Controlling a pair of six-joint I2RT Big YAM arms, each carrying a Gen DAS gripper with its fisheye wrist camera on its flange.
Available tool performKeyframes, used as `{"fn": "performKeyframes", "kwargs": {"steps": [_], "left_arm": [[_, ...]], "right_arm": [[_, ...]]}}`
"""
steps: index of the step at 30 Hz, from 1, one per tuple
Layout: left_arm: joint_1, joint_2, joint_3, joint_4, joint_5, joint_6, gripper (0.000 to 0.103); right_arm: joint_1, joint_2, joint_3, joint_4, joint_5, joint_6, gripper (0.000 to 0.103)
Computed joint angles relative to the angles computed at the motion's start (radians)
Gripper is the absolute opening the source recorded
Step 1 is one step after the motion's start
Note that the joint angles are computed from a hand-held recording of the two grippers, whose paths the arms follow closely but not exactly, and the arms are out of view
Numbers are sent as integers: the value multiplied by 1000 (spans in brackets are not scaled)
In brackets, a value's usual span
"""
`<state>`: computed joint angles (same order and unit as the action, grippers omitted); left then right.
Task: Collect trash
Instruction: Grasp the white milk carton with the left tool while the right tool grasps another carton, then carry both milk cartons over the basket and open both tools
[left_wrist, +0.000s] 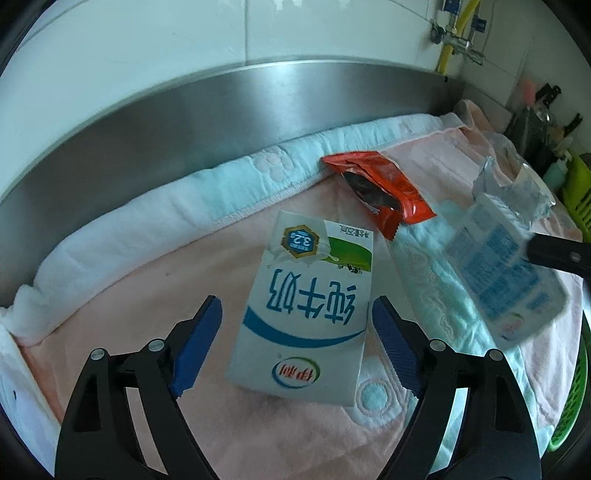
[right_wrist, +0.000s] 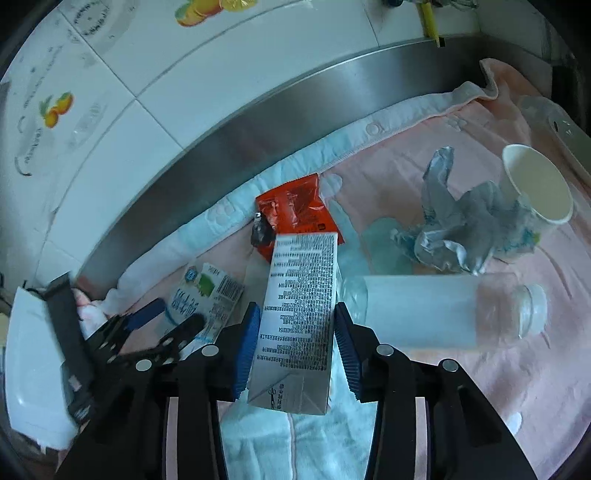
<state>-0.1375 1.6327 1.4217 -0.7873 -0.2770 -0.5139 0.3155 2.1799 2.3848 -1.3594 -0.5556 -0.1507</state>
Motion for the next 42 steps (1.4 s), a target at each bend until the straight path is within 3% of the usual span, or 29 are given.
{"fn": "performKeyframes", "kwargs": {"steps": [2, 6, 14, 28, 34, 42], "left_arm": [[2, 13, 9, -3, 7, -1, 82], [2, 25, 16, -2, 26, -3, 68], [-40, -28, -18, 6, 3, -22, 66], [-189, -162, -101, 59, 4, -68, 66], [-275, -160, -77, 73, 5, -60, 66], [-392, -60, 38, 87, 29, -25, 66]], "right_arm": [[-13, -30, -44, 9, -22, -13, 40], [-34, -91, -135, 29, -39, -54, 39], [-73, -217, -334, 106, -78, -102, 39], [-178, -417, -589, 143, -158, -176, 39], [-275, -486, -666, 173, -100, -214, 39], [-472, -506, -728, 247, 61, -244, 39]]}}
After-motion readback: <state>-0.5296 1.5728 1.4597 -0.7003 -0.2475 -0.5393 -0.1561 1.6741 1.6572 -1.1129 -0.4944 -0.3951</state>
